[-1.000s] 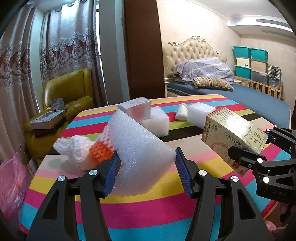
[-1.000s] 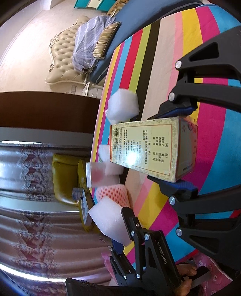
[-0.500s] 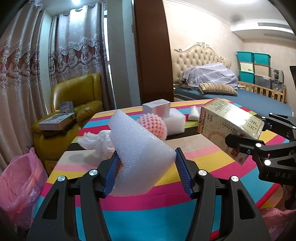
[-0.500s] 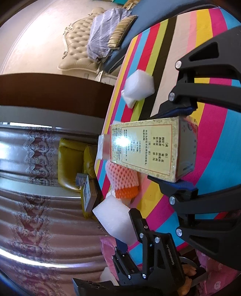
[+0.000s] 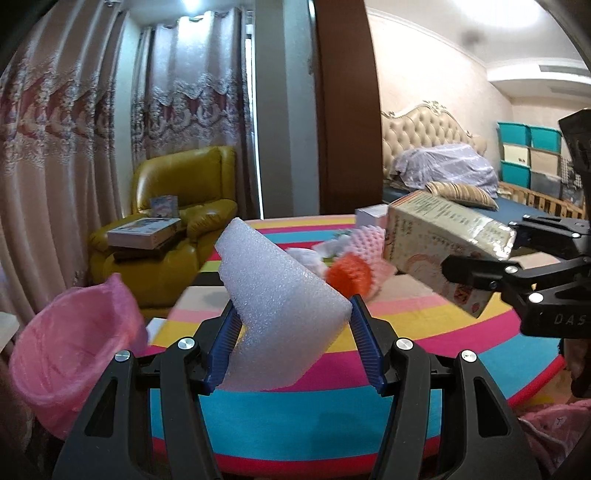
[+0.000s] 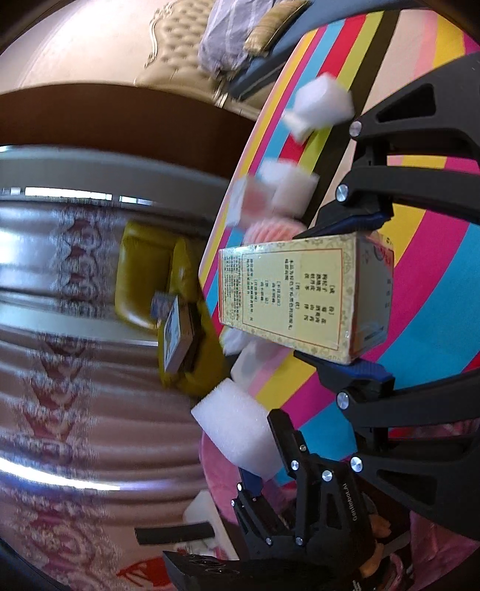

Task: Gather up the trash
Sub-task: 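Carry the cardboard box and foam block over to the pink bin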

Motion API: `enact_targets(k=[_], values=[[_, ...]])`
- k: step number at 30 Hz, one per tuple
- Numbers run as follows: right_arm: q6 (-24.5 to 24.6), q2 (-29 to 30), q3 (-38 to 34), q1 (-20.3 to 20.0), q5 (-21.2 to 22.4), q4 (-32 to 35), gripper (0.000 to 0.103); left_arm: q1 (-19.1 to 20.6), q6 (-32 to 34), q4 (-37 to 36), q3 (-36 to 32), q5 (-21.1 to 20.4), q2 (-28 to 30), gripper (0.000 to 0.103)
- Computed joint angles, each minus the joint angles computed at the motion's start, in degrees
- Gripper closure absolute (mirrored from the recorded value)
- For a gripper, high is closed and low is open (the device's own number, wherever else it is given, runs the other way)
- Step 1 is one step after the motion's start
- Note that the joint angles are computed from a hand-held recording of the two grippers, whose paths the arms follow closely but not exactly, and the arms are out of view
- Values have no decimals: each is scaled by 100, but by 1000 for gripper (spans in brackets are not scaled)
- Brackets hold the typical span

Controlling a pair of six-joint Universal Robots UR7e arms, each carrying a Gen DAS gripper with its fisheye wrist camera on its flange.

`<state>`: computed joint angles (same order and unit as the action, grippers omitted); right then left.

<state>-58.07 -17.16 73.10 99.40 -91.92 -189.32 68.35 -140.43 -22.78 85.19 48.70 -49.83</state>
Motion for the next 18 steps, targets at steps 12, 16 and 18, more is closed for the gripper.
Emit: enact_targets(k=[12, 16, 18], values=[[13, 765, -1251, 472, 110, 1752, 50, 249, -254, -544, 956, -398, -1153, 48], [-26, 1139, -1885, 647, 143, 2299, 50, 435, -214, -732, 1160, -594, -1536, 48], [-5, 1356, -2292, 732, 140, 2618, 50, 535, -151, -878, 1244, -680, -1673, 48]])
